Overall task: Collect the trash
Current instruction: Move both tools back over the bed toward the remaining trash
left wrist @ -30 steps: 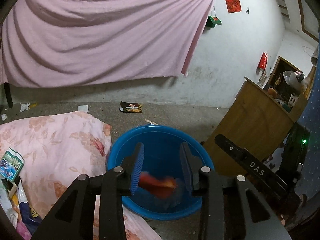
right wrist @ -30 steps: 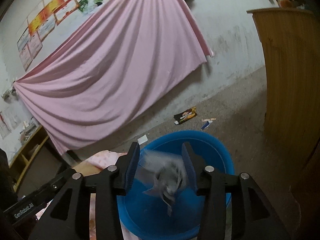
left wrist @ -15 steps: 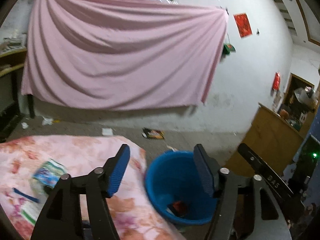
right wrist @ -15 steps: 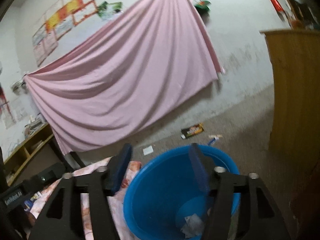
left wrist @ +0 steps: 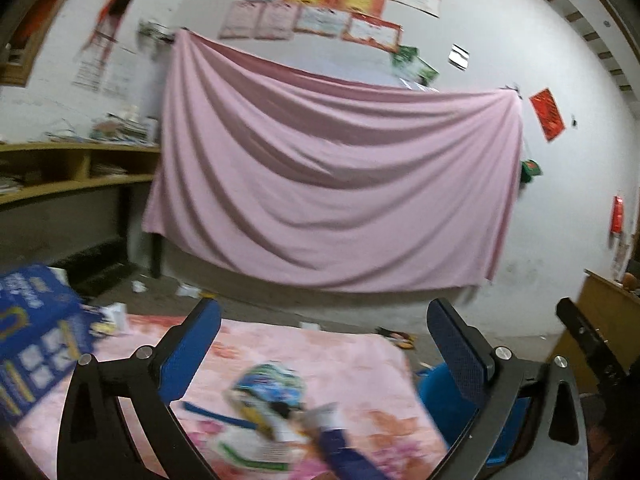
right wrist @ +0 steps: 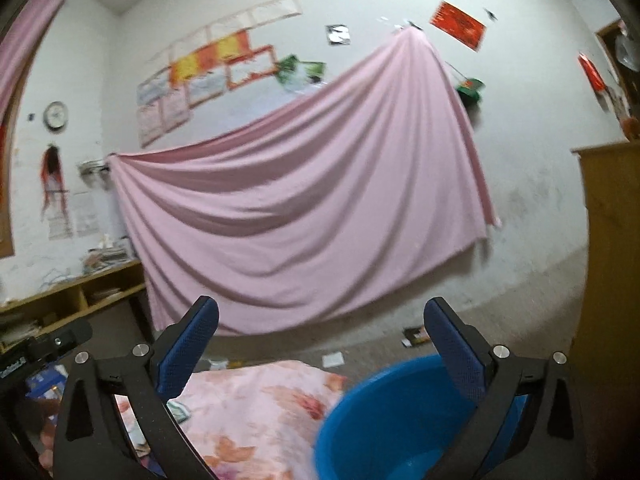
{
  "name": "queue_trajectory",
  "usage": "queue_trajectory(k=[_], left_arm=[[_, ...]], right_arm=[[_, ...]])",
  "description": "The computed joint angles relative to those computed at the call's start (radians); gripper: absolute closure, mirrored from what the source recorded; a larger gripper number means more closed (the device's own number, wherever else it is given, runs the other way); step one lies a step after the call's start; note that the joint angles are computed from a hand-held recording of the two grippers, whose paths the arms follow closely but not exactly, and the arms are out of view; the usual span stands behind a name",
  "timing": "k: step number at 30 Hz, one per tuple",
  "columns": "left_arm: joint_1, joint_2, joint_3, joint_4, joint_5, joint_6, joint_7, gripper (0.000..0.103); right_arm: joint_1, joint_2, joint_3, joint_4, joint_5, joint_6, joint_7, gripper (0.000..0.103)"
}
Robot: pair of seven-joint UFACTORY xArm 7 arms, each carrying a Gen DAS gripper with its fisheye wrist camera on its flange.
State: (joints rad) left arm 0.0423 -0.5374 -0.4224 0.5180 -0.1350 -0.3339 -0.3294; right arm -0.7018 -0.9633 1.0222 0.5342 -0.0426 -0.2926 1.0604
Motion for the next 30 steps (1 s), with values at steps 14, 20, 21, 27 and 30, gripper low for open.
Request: queue_trajectory(k=[14,20,21,27,30], left_arm=[[-0.024,-0.111,0.144,-0.184,0.046,0.007,0.04,0.002],[-0.075,-0.116,0.218,-0.181,0.096,0.147,0.057,0.002],[-0.094,-0.111,0.24,-0.176,0.103,0.172,0.059,0.002],[-0.238,-0.064,0.393,-0.129,0.106,0.32,0.091,0.003],[-0.345,-0.044,0.494,-0.109,0.075,0.36,0.152,0.004]], right_arm=[[-0.08,0.089,0.166,0.171,-0.082,-0.007,-0.037,0.0],[-0.036,0.233,0.193,0.208,-0.159,0.065,-0.11,0.0],[-0.024,0.269,0.194,0.218,-0.172,0.091,-0.128,0.0],[0.027,0.47,0.208,0.27,-0.224,0.21,-0.212,0.0],[0.069,0.585,0.195,0.301,-0.251,0.281,-0.243,0.0]])
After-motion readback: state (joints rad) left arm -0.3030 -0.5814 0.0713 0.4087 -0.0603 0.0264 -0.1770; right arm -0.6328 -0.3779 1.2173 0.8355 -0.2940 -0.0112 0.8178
